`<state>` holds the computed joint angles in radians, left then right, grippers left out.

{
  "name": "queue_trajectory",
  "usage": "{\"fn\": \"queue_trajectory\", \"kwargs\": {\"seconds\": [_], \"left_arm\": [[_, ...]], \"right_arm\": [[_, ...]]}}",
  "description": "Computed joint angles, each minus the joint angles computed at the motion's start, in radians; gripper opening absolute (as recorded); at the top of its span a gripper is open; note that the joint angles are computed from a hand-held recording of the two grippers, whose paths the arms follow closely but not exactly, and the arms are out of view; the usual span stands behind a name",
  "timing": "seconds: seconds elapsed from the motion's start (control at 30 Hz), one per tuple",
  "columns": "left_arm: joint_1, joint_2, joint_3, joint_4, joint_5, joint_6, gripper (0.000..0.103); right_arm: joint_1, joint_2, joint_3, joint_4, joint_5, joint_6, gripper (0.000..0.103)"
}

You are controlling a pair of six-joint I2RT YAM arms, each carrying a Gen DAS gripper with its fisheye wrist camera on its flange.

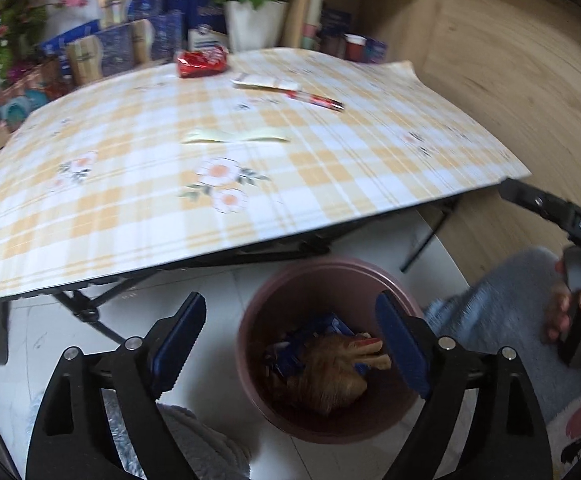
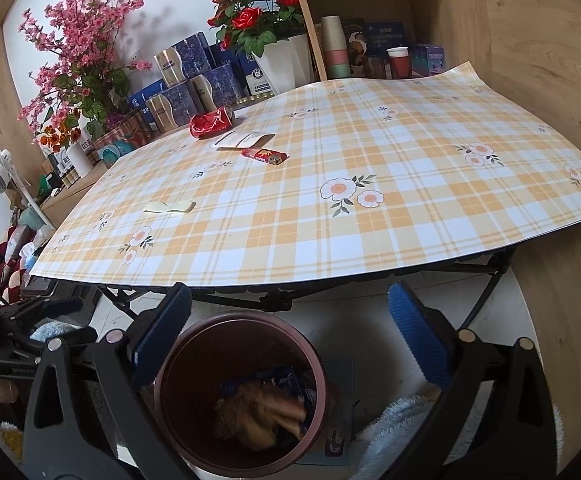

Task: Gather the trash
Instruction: 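Move both open tools back over the table toward the fork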

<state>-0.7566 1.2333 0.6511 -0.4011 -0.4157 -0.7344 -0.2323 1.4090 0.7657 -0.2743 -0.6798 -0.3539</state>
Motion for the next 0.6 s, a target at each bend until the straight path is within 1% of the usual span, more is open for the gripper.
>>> {"fn": "queue_trajectory", "kwargs": {"seconds": [0.37, 0.43, 0.53, 0.57, 0.6], "left_arm": [[0.081, -0.116, -0.071, 0.006, 0.021, -0.102, 0.086], [0.098, -0.136, -0.085, 0.017, 0.040, -0.113, 0.086], [0.149, -0.161, -0.083, 0.012, 0.100, -0.111, 0.085], [0.174, -0.173, -0.084, 0.016, 0.132, -0.113, 0.073], [0.215, -0.191, -0.091, 0.033, 0.194, -0.114, 0.064]], "right_arm": [[0.002, 0.002, 0.002, -0.004, 0.007, -0.003, 0.097], [0.005, 0.001, 0.002, -0.007, 0.011, -0.005, 0.097], [0.015, -0.002, 0.003, -0.012, 0.027, -0.009, 0.097], [0.017, 0.000, 0.009, -0.015, 0.033, -0.005, 0.097], [0.018, 0.005, 0.015, -0.016, 0.033, 0.001, 0.097]]}}
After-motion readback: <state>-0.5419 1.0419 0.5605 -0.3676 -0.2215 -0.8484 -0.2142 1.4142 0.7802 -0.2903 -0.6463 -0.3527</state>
